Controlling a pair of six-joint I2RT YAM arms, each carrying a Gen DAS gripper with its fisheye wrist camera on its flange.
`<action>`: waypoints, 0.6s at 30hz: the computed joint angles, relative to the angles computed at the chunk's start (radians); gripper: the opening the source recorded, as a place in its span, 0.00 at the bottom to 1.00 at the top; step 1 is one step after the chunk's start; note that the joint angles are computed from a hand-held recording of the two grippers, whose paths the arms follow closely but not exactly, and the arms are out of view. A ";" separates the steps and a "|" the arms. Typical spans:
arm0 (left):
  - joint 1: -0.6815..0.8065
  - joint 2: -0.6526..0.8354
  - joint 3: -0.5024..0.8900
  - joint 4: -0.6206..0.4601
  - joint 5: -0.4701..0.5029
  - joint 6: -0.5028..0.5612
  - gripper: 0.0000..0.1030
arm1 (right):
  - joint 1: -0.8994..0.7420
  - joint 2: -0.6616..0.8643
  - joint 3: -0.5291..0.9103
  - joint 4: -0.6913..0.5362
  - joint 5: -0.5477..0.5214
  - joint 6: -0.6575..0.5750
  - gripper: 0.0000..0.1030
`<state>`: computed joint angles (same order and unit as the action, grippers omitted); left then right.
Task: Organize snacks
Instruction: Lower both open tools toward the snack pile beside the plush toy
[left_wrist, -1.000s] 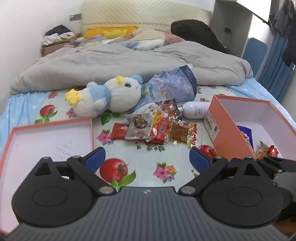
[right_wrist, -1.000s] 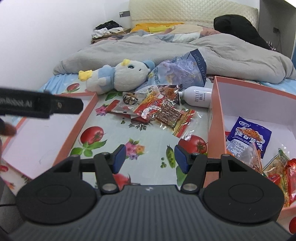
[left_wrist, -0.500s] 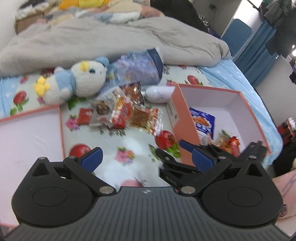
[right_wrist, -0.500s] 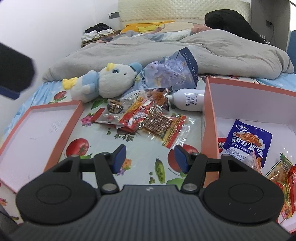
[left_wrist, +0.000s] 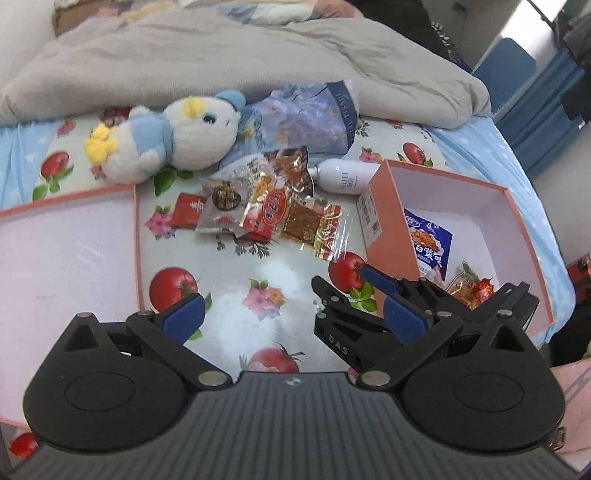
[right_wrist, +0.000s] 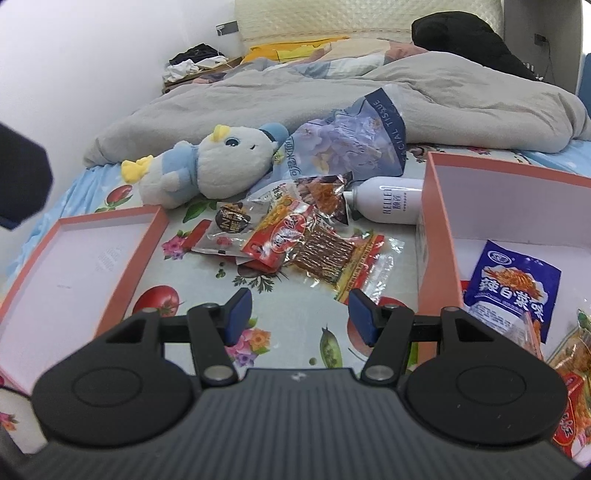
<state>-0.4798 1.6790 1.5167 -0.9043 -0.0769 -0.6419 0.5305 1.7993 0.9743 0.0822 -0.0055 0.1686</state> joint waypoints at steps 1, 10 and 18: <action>0.005 0.003 -0.001 0.007 -0.003 -0.001 1.00 | -0.001 0.009 0.008 0.000 -0.001 0.001 0.58; 0.063 0.115 0.054 0.024 -0.030 0.019 1.00 | -0.002 0.106 0.098 -0.006 -0.003 -0.004 0.58; 0.159 0.263 0.049 0.195 -0.031 0.116 1.00 | -0.011 0.237 0.218 -0.021 0.011 -0.032 0.58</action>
<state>-0.3211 1.9423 1.5661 -0.7091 -0.1080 -0.5264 0.5199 2.0360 1.1926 0.0617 0.0057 0.1367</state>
